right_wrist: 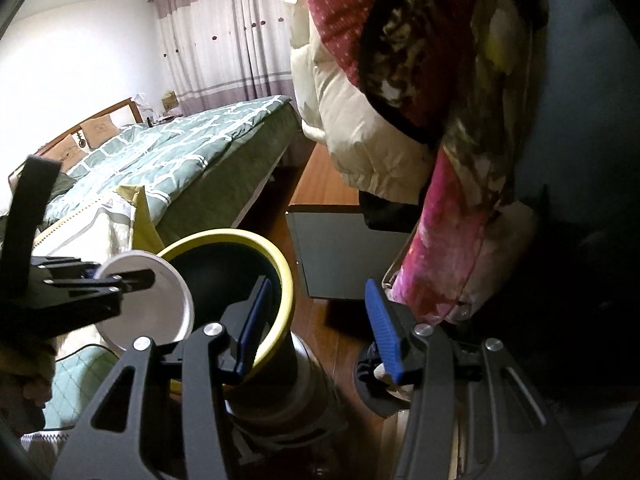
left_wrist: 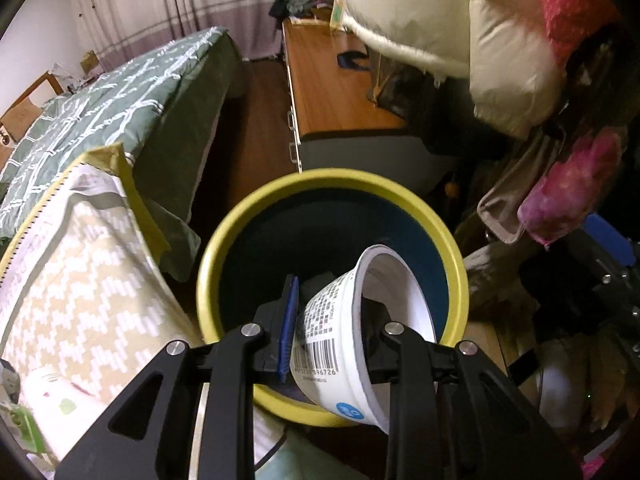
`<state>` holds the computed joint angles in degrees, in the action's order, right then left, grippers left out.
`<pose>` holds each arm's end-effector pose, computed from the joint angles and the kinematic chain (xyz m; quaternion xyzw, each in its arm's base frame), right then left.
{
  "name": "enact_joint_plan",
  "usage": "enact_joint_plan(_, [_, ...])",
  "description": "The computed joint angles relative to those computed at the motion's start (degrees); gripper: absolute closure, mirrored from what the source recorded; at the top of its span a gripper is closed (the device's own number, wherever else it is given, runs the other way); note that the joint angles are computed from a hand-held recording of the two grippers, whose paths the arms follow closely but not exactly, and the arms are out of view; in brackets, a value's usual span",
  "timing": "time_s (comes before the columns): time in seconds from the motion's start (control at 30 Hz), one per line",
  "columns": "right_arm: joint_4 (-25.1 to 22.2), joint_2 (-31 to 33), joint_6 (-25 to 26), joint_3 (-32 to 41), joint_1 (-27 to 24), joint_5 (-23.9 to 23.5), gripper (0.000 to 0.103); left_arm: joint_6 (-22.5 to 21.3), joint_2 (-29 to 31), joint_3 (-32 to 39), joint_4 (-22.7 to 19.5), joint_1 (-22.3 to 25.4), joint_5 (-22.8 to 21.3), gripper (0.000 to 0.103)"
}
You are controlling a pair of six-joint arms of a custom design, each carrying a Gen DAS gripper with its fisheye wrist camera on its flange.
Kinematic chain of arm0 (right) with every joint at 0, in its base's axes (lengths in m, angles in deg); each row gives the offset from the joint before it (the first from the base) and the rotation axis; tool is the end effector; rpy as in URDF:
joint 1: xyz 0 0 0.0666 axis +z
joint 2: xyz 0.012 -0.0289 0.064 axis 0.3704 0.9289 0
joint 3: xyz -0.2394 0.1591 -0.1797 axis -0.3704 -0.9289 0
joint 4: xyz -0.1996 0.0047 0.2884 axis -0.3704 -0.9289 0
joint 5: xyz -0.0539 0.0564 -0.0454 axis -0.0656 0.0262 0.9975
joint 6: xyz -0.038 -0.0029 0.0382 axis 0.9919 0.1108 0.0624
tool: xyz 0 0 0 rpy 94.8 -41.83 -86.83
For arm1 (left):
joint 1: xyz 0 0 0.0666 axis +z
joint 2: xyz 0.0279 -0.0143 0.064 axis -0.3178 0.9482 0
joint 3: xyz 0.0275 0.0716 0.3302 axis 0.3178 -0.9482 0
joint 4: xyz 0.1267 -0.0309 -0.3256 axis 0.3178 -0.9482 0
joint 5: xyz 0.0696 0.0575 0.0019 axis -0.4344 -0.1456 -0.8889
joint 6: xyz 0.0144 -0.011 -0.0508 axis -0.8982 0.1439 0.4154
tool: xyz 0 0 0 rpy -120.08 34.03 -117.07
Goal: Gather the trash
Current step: 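Drop the white paper bowl into the bin with the left gripper, then grasp the white paper cup with the right gripper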
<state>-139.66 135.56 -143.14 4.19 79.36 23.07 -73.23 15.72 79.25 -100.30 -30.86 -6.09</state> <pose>0.2604 0.3580 0.3095 0.2861 0.8553 -0.0857 0.4234 0.5308 -0.1283 0.2919 0.4080 0.8712 -0.1164 0.2471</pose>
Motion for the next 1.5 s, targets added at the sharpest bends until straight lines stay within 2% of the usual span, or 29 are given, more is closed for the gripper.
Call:
enact_joint_plan(0.1, [0.24, -0.15, 0.22, -0.22, -0.34, -0.27, 0.056, 0.87, 1.71, 1.11, -0.9, -0.65, -1.15, 0.077])
enact_joint_plan(0.13, [0.02, -0.03, 0.07, -0.07, -0.28, -0.3, 0.056, 1.22, 1.99, 1.18, -0.9, -0.71, -1.41, 0.051])
enact_joint_plan(0.17, [-0.41, 0.04, -0.26, 0.11, -0.12, -0.26, 0.056, 1.66, 1.86, 0.88, -0.28, -0.67, -1.46, 0.035])
enact_joint_plan(0.2, [-0.66, 0.01, -0.47, 0.13, -0.03, -0.2, 0.056, 2.27, 1.17, -0.14, 1.48, -0.52, -1.02, 0.024])
enact_joint_plan(0.27, [-1.38, 0.09, -1.14, 0.38, 0.26, -0.03, 0.056, 2.23, 0.26, -1.11, 2.59, -0.42, -1.05, 0.021])
enact_joint_plan(0.3, [-1.82, 0.23, -1.4, 0.66, 0.38, 0.02, 0.056, 2.36, 0.13, -1.02, 2.18, -0.24, -0.62, 0.017])
enact_joint_plan(0.43, [-3.57, 0.95, -2.37, 1.94, 1.1, 0.13, 0.056, 2.32, -2.92, -2.6, 0.89, 2.13, 2.59, 0.016])
enact_joint_plan(0.6, [-2.8, 2.15, -0.42, 3.68, 1.4, 0.23, 0.053, 0.54, -10.18, -6.59, 0.19, 8.64, 8.64, 0.011])
enact_joint_plan(0.7, [-0.21, 3.64, 3.29, 5.84, 1.59, 0.43, 0.053, -0.17, -14.41, -8.47, 0.29, 14.75, 12.93, 0.005])
enact_joint_plan(0.8, [3.87, 5.93, 8.95, 9.05, 1.71, 0.1, 0.053, -0.73, -17.03, -8.86, -0.12, 22.54, 16.96, 0.005])
enact_joint_plan(0.9, [7.22, 9.15, 14.58, 13.36, 1.94, -0.56, 0.053, -0.9, -16.89, -7.32, -1.56, 29.69, 20.02, 0.005])
enact_joint_plan(1.0, [10.36, 12.96, 20.27, 18.65, 2.41, -1.55, 0.052, -0.06, -16.75, -6.81, 0.44, 37.02, 21.18, 0.005])
enact_joint_plan(1.13, [15.28, 18.7, 29.04, 26.88, 3.03, -4.64, 0.052, 1.25, -15.66, -5.95, 4.07, 45.21, 21.7, 0.005])
enact_joint_plan(1.3, [17.25, 28.45, 38.35, 42.14, 3.87, -9.32, 0.052, 2.4, -12.42, -2.44, 5.52, 52.81, 24.15, 0.005])
enact_joint_plan(1.4, [12.86, 36.56, 41.94, 55.75, 4.16, -10.84, 0.052, 2.63, -11.36, -1.3, 6.12, 55.16, 25.15, 0.005])
enact_joint_plan(1.5, [7.72, 44.16, 42.49, 68.02, 3.48, -13.09, 0.052, 1.97, -10.63, -0.77, 5.93, 56.31, 26.54, 0.005])
